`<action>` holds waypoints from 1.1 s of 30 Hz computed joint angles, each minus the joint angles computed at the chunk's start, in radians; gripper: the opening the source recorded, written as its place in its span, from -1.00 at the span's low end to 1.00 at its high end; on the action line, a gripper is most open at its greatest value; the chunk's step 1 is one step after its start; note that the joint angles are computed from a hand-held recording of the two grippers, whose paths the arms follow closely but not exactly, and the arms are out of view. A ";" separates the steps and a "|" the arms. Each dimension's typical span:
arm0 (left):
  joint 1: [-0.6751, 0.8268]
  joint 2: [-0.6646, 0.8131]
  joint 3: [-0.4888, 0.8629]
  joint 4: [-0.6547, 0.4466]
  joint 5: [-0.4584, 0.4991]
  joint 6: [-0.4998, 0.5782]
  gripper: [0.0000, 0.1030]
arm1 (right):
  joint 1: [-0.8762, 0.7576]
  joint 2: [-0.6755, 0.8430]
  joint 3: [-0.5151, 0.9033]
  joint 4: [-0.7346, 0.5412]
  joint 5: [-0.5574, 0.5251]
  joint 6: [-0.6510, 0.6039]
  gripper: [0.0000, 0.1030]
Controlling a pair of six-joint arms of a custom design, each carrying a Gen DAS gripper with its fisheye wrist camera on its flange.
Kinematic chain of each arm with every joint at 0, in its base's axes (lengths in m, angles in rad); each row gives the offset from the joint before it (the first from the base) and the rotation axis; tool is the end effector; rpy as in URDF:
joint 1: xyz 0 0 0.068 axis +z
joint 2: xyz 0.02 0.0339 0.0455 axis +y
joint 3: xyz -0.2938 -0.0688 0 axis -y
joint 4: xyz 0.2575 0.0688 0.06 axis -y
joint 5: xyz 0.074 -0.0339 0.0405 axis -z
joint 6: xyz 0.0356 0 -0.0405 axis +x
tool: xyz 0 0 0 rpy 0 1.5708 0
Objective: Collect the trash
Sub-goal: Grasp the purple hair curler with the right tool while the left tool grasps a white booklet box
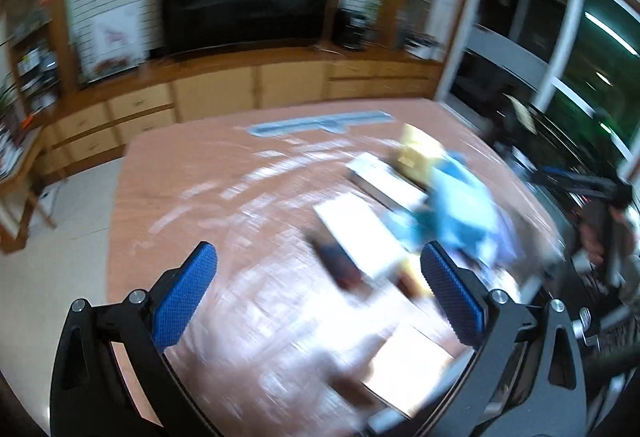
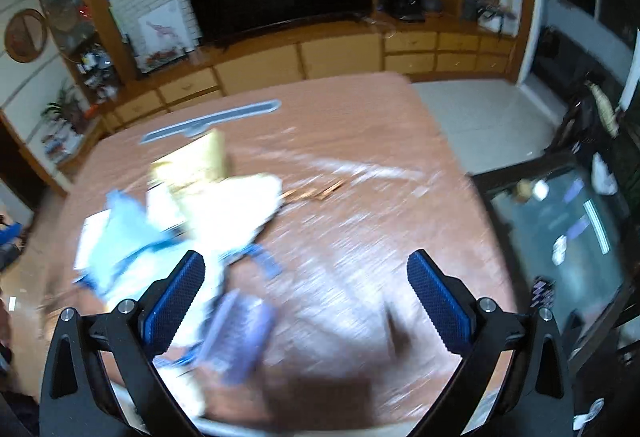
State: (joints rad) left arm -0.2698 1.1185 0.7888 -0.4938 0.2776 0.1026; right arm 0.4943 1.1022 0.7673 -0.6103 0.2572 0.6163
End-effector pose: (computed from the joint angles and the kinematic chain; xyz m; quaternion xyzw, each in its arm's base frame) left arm 0.2174 -0.0702 0.2718 0.2203 0.8968 -0.1585 0.3495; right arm 0.1924 0.0934 0.2598 0.0969 0.9395 0.0572 0.3237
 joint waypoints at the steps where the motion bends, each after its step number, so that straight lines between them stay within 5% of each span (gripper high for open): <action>1: -0.014 -0.019 -0.009 -0.027 0.015 0.011 0.97 | 0.038 0.005 -0.006 0.000 0.009 0.038 0.92; 7: -0.186 -0.065 -0.091 -0.078 -0.064 0.047 0.97 | 0.125 0.112 -0.038 0.027 0.013 0.175 0.92; 12: -0.156 -0.027 -0.109 -0.095 -0.035 0.101 0.97 | 0.099 0.188 -0.076 0.099 -0.097 0.227 0.78; 21: -0.179 0.047 -0.123 -0.050 -0.060 0.128 0.73 | 0.158 0.256 -0.040 0.050 -0.022 0.264 0.52; 27: -0.165 0.074 -0.123 -0.047 -0.046 0.142 0.37 | 0.205 0.292 -0.014 0.019 0.028 0.273 0.20; 29: -0.168 0.082 -0.127 -0.039 -0.056 0.142 -0.02 | 0.218 0.298 -0.006 0.011 0.044 0.276 -0.07; 33: -0.161 0.091 -0.130 -0.026 -0.044 0.132 -0.06 | 0.216 0.263 -0.027 0.032 0.028 0.280 -0.17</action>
